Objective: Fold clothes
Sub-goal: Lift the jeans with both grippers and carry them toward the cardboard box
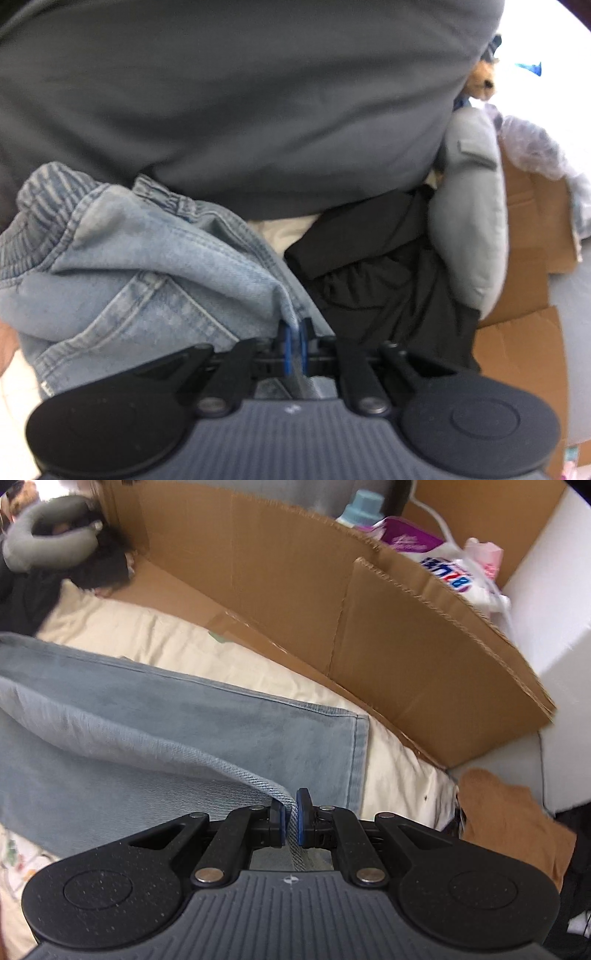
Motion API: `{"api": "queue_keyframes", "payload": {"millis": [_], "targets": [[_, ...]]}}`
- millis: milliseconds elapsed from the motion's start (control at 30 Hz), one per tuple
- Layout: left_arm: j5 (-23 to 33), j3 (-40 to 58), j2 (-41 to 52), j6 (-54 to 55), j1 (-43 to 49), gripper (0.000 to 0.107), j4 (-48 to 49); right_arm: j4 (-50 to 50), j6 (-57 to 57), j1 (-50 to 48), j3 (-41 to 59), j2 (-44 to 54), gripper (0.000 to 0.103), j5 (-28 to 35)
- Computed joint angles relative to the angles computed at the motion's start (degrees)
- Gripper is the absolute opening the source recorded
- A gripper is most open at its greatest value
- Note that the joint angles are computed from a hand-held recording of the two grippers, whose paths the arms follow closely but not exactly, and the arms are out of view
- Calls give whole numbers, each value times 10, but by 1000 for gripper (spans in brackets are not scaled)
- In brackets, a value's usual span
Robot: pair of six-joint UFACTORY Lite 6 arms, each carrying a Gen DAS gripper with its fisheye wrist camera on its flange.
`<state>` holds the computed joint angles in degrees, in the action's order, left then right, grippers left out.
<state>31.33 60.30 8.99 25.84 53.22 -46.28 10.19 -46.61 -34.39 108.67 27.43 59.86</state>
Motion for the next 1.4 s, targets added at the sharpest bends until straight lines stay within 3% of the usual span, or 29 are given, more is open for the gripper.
{"api": "queue_keyframes", "payload": {"millis": [267, 433, 567, 767, 1000, 1133, 1400], "targets": [[-76, 56, 84, -67, -65, 5, 60, -53, 64, 55, 120, 155, 3, -41], [-109, 64, 128, -115, -88, 9, 86, -106, 117, 92, 150, 255, 3, -99], [-70, 81, 145, -37, -67, 11, 44, -107, 121, 100, 109, 256, 5, -150], [2, 86, 135, 12, -29, 12, 15, -23, 55, 77, 79, 218, 6, -148], [-29, 33, 79, 66, -32, 8, -25, 2, 53, 71, 46, 180, 2, -171], [-74, -11, 30, 102, -47, 7, -61, -23, 83, 79, 105, 215, 2, -154], [-83, -2, 38, 81, -63, 7, -41, -93, 148, 104, 195, 269, 1, -131]]}}
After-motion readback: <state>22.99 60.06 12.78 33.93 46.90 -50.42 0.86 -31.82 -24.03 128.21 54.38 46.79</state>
